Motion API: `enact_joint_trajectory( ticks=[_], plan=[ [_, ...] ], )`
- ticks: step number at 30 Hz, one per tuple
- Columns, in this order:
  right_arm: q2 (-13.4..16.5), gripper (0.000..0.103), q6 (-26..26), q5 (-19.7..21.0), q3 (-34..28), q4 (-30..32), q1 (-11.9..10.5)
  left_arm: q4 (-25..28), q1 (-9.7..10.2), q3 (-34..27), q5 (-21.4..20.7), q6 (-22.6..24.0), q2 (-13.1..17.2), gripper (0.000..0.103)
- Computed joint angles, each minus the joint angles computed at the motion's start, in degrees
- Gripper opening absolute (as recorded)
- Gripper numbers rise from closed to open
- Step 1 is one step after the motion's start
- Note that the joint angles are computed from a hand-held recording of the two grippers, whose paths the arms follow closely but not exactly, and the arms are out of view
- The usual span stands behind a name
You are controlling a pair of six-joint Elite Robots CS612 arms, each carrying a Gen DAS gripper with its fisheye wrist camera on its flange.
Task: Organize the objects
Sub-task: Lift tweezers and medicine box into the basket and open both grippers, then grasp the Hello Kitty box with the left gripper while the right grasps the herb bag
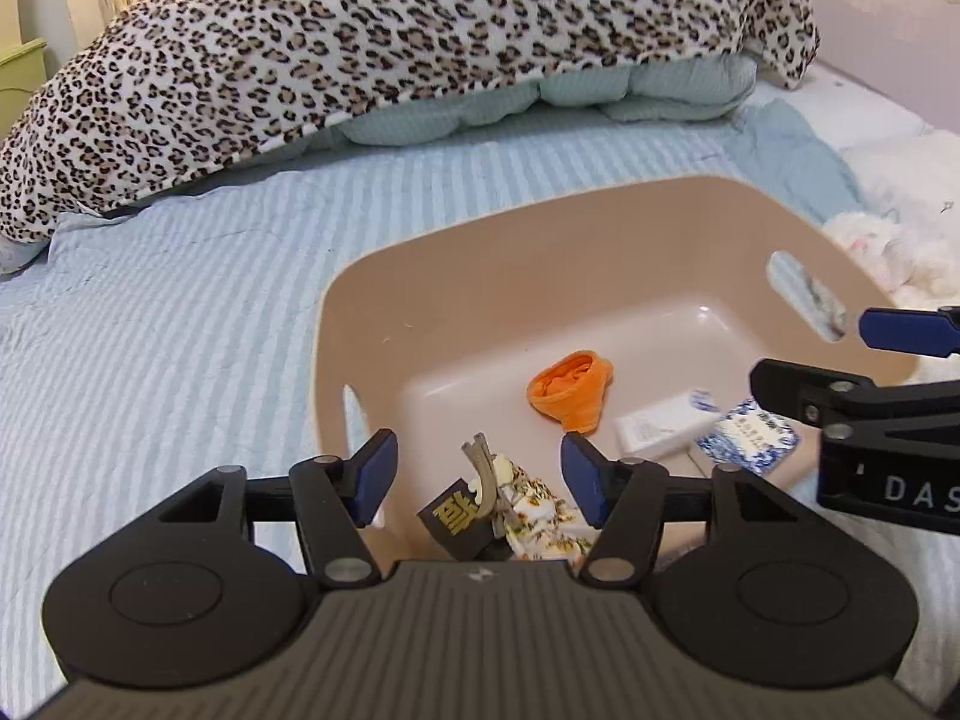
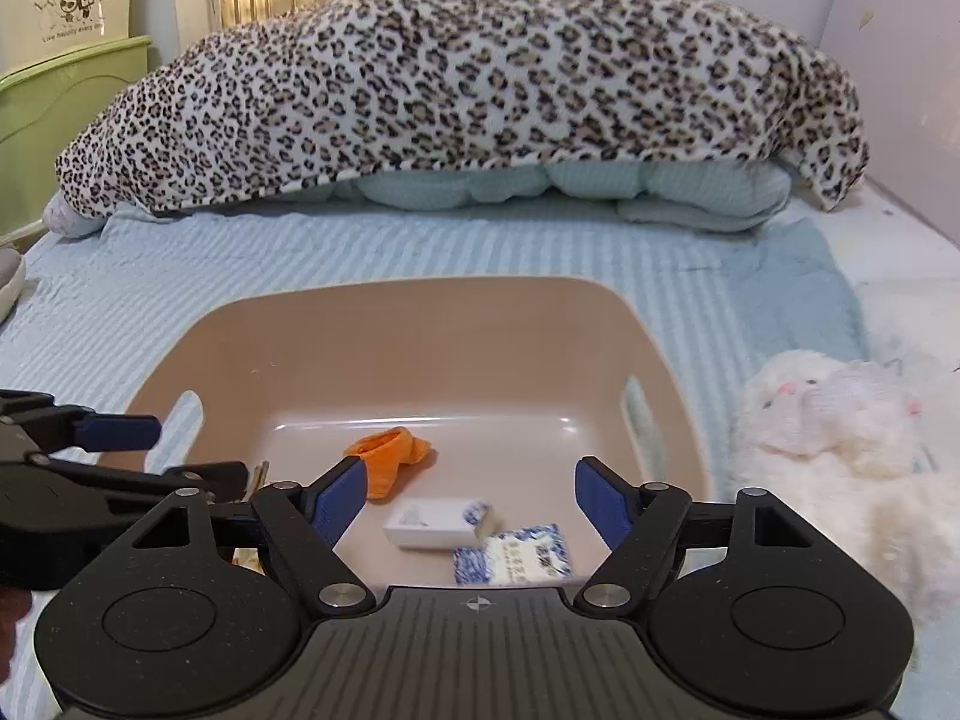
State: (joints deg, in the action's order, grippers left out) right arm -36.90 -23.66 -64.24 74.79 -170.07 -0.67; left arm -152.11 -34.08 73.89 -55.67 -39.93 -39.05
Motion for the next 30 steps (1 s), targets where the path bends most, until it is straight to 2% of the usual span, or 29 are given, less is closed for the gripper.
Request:
enact_joint_trajectory(
  ticks=[3, 7, 16, 30],
  plan=[
    [-1.57, 0.086, 0.08, 0.36, 2.43, -1.58, -0.69, -0.22, -0.59, 1.84, 0.30, 0.05, -1.56, 0.072],
    [-3.37, 0.087, 0.30, 0.85, 5.41, -2.32, -1.58, -0.73, -1.28, 4.09, 1.29, -0.46, -3.12, 0.073],
    [-5.68, 0.088, -1.94, 0.12, 10.03, -0.58, -2.94, -1.75, -2.44, 9.08, -0.01, -4.49, -5.83, 0.074],
    [-4.94, 0.088, -5.01, -3.01, 11.49, 4.04, -3.05, 2.90, -2.52, 10.08, -3.94, -7.65, -4.29, 0.074]
  ],
)
